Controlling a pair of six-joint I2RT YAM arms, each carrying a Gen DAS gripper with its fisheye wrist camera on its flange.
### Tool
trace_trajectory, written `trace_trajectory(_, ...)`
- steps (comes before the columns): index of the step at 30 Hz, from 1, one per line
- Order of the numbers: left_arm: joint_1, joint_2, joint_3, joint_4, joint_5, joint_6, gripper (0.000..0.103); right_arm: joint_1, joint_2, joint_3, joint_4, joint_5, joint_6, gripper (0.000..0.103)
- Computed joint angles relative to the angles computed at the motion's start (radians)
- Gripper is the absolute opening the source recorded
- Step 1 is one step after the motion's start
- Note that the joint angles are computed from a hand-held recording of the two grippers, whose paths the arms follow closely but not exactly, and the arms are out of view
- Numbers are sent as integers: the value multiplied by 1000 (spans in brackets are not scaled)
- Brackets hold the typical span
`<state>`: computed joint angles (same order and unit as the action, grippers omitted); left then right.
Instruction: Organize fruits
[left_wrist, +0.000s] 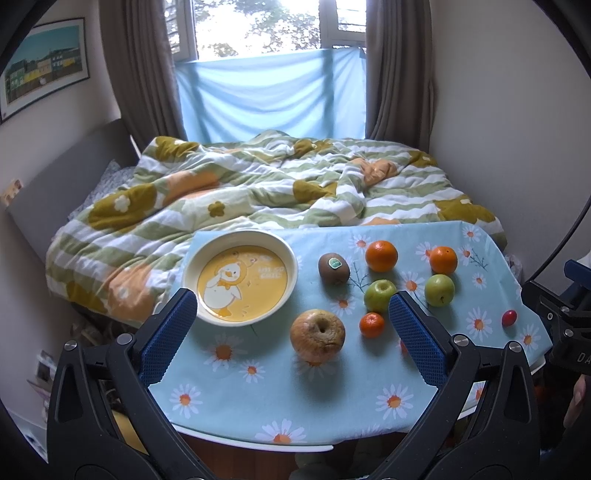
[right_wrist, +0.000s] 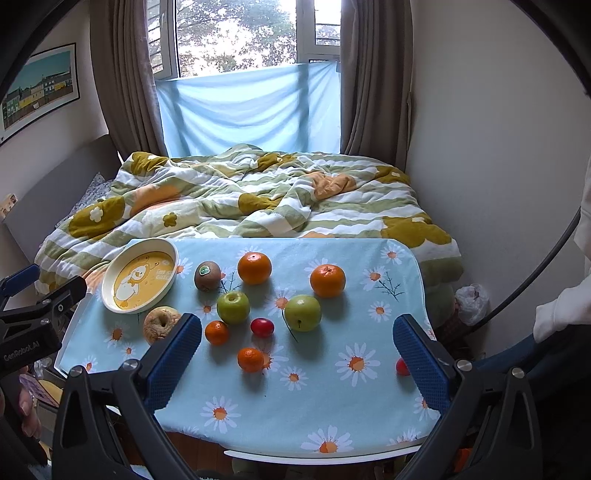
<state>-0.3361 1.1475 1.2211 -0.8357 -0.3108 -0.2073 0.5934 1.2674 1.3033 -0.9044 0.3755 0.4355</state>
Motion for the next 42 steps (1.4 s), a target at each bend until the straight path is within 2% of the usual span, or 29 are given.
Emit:
trace_trajectory(30, 18, 6, -27, 32, 29, -3, 103, 5, 6, 6, -2, 1, 9, 103)
trace_trajectory(35, 61, 25, -20, 31, 90, 36, 103, 30, 34, 36, -34, 15, 48, 103)
trace_trajectory(42, 173, 79, -31, 39, 226, 156, 103, 38, 82, 9, -16, -3, 102, 103)
